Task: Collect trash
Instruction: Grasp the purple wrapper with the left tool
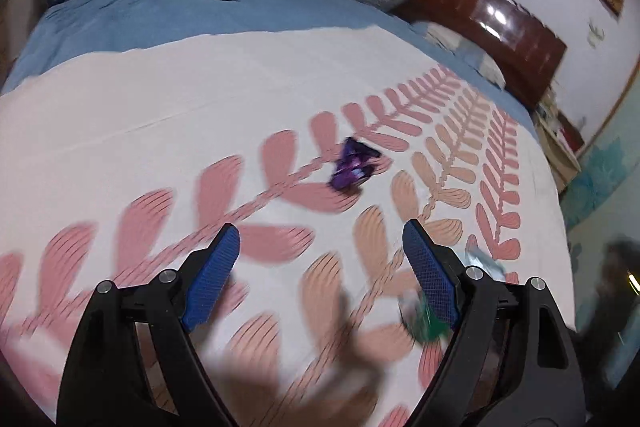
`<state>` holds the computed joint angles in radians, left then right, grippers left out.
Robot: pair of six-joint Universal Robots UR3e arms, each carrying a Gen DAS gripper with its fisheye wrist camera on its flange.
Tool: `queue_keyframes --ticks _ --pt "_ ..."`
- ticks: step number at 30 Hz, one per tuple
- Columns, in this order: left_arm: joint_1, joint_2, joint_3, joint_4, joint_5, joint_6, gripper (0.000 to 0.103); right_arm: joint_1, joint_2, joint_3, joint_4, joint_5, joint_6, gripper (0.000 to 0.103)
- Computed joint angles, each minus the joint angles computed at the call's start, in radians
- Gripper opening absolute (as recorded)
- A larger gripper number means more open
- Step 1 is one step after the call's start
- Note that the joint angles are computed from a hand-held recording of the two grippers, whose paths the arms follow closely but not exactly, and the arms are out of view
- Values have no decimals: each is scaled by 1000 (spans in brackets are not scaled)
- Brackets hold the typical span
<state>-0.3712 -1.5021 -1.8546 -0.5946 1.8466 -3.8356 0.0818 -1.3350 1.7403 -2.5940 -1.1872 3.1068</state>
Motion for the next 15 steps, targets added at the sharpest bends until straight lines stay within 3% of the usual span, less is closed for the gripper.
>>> queue_keyframes --ticks 4,7,10,12,15 --pt "30 -166 178 -54 -56 81 83 -103 -205 193 11 71 -65 20" --pt "18 -234 231 -14 -11 78 84 -158 -367 299 71 95 -136 20" --pt "-7 -341 329 -33 84 96 85 -158 -467 354 92 45 -160 20" --pt "-16 -398 366 -22 124 120 85 -127 -522 389 90 -43 -136 20" --pt "3 -455 425 -71 93 147 85 -117 -568 416 115 -71 -153 20"
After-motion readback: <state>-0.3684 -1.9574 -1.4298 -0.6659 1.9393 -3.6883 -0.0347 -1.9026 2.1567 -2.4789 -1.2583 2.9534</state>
